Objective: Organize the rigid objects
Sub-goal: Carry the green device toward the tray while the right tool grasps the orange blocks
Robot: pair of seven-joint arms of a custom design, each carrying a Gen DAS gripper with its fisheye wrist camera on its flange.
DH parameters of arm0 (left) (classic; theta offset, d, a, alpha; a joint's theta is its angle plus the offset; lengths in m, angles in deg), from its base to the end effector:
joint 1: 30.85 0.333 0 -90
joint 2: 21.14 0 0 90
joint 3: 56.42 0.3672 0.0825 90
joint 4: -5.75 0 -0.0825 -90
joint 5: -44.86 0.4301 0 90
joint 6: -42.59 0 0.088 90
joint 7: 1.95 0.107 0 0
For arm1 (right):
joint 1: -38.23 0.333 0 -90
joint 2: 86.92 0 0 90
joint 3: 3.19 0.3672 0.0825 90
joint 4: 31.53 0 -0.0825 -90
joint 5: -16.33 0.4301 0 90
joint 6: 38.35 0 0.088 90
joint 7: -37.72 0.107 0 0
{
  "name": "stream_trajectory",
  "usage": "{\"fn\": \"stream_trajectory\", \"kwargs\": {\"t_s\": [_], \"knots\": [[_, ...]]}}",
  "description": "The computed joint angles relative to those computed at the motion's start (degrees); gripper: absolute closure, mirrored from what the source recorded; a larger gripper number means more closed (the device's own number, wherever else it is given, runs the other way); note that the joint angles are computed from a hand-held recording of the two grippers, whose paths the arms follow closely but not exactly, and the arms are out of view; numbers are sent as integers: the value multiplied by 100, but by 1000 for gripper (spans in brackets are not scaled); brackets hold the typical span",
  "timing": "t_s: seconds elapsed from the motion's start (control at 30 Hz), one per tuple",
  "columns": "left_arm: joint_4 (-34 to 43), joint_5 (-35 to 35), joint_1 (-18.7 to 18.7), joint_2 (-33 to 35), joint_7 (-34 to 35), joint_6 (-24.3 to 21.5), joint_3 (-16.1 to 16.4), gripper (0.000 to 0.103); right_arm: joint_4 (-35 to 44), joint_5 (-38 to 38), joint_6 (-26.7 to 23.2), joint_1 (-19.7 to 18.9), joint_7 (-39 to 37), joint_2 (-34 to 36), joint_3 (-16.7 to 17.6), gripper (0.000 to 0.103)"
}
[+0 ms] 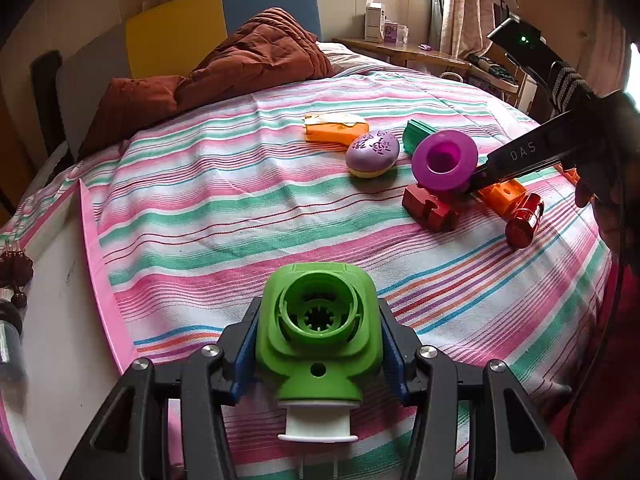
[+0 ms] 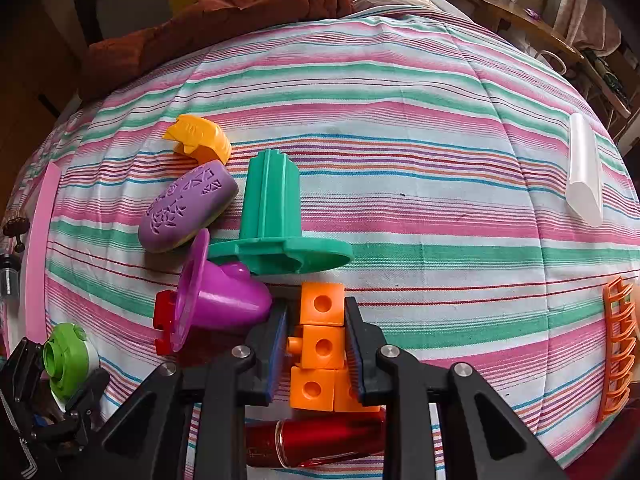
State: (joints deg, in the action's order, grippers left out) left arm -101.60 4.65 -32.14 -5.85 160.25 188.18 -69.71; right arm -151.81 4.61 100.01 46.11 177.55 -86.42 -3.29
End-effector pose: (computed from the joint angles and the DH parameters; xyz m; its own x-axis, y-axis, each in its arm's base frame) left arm 0.6858 -0.1578 0.4404 -0.8308 -0.5565 -0.0083 -0.4307 0.6523 -0.6237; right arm 0.6082 0.0820 0.4749 -0.5481 -0.8294 -0.1080 -0.7709 0.5510 -0.3196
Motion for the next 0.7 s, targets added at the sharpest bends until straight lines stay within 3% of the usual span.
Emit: {"fn": "stream_trajectory", "kwargs": {"t_s": [0.27, 0.53, 0.7], "knots": [[68, 151, -24, 33, -227, -43, 30, 50, 178, -522, -287, 87, 66, 101, 51, 77], [172, 481, -44, -30, -836, -452, 114, 51, 196, -436, -84, 98, 135, 201, 42, 77], [91, 81, 77, -283, -547, -615, 76, 51, 252, -526, -131, 120, 128, 229, 43, 77]]}}
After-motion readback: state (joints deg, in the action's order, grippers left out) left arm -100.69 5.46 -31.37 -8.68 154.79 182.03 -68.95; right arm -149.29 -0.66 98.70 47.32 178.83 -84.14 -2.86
